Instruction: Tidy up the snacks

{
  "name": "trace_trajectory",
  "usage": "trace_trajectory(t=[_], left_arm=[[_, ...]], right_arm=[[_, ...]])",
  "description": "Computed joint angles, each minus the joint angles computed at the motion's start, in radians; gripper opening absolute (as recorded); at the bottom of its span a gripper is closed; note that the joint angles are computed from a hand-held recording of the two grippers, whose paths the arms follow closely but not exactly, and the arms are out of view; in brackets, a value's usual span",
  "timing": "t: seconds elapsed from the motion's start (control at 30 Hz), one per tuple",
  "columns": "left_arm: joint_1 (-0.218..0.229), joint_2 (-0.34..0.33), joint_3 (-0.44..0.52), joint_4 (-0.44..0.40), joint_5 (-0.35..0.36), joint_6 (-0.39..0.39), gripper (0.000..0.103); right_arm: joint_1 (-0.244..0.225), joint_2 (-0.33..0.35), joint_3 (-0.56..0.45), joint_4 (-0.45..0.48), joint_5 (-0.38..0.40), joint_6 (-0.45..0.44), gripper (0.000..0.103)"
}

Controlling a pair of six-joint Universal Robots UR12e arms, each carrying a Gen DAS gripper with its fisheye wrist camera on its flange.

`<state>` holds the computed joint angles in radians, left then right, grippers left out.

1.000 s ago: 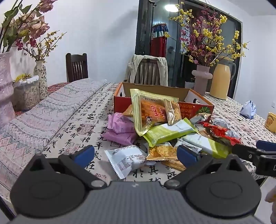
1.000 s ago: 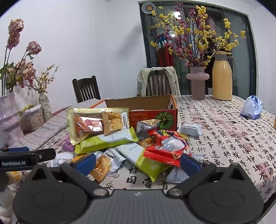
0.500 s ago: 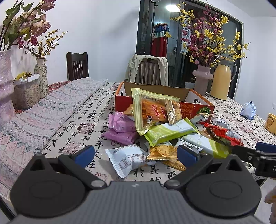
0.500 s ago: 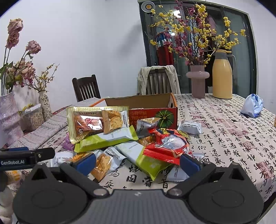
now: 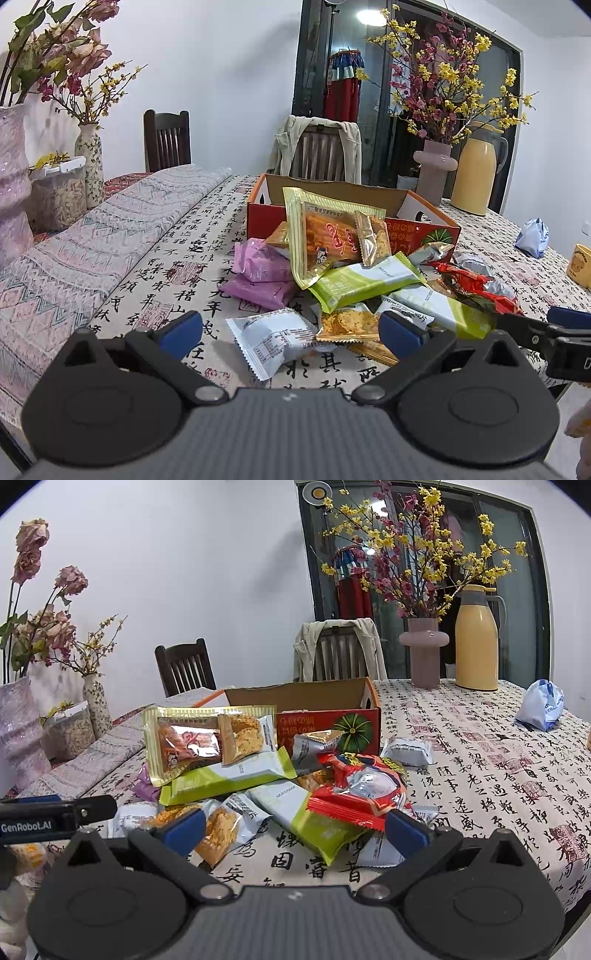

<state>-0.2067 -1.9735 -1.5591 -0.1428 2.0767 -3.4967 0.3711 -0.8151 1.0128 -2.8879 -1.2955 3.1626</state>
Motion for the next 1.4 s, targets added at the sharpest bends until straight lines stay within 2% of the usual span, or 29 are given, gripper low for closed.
trace_trajectory(t=[0.77, 1.17, 1.4], left_arm=[[0.001, 0.002, -0.003, 0.001, -0.003, -0.005, 0.103], [0.004, 0.007, -0.008, 0.009, -0.027, -0.006, 0.103], [0.015, 0.004, 0.000, -0.013, -0.044, -0.014, 0.103]], right_arm=[[-0.001, 0.001, -0.003, 0.003, 0.001, 0.001, 0.103], [0.001, -0.001, 0.007, 0.000, 0.003, -0.012, 0.103], [-0.004, 0.005, -0.009, 0.017, -0.013, -0.019, 0.103]])
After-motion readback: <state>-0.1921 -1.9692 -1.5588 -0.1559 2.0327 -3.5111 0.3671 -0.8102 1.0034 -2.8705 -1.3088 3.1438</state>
